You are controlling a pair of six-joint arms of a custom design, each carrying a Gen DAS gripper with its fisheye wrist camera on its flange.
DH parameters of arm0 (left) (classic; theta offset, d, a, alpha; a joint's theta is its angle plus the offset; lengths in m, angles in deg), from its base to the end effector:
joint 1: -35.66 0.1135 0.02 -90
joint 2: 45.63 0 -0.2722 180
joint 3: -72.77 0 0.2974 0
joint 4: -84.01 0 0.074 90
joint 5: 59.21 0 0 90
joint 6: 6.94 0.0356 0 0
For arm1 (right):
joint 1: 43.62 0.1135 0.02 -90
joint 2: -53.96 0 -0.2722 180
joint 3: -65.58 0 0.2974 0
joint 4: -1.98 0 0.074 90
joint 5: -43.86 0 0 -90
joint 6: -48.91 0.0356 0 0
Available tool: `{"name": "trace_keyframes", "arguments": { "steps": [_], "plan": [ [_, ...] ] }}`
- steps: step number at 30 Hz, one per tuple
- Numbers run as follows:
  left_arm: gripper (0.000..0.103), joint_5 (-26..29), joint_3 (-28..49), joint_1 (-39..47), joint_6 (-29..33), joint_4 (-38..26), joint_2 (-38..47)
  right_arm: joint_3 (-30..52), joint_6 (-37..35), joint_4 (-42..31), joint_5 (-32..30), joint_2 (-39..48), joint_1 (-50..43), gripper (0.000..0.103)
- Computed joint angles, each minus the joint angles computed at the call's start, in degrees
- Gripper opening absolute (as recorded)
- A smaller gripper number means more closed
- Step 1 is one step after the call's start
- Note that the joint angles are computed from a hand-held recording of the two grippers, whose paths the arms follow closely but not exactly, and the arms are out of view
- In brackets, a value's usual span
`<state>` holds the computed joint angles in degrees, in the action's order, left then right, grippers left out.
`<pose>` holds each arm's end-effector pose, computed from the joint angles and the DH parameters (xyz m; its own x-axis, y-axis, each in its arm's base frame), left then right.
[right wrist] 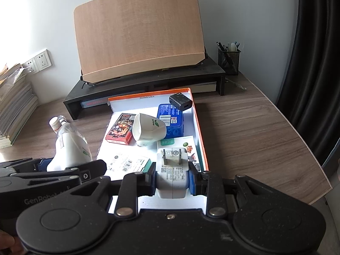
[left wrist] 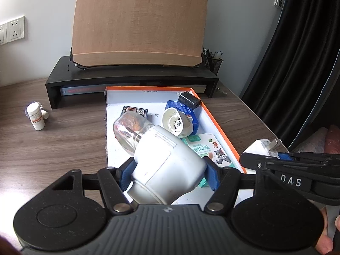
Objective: Organize rigid objects
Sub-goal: 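Hold white diffuser and white adapter above the orange-rimmed box with both tools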
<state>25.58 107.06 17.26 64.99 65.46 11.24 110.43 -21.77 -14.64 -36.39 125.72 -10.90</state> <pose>0.2176 -0.0690 0.1553 -0.6707 -0.1024 -0.7346 0.0435 0.9833 -0.1768 0.2381 0.1458 0.1623 -0.6889 -0.0550 -0.7228 -0.2135 0.9683 0.1298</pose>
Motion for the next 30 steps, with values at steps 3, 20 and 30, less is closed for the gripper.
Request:
{"name": "trace_keyframes", "arguments": {
  "steps": [3,20,30],
  "plan": [
    [0.067,-0.01,-0.06,0.02,0.13,-0.35,-0.32,0.0,0.46,-0.32,0.66,-0.4,0.66,0.035],
    [0.067,-2.91,-0.14,-1.66,-0.59,-1.82,-2.98,-1.44,0.85,0.5,2.63,-3.32,2.49,0.035],
    [0.067,-7.64,1.17,-5.66,-4.46,-0.49,-0.71,-2.61,-3.34,2.04,-0.71,-5.43,-1.04,0.035]
  ]
}}
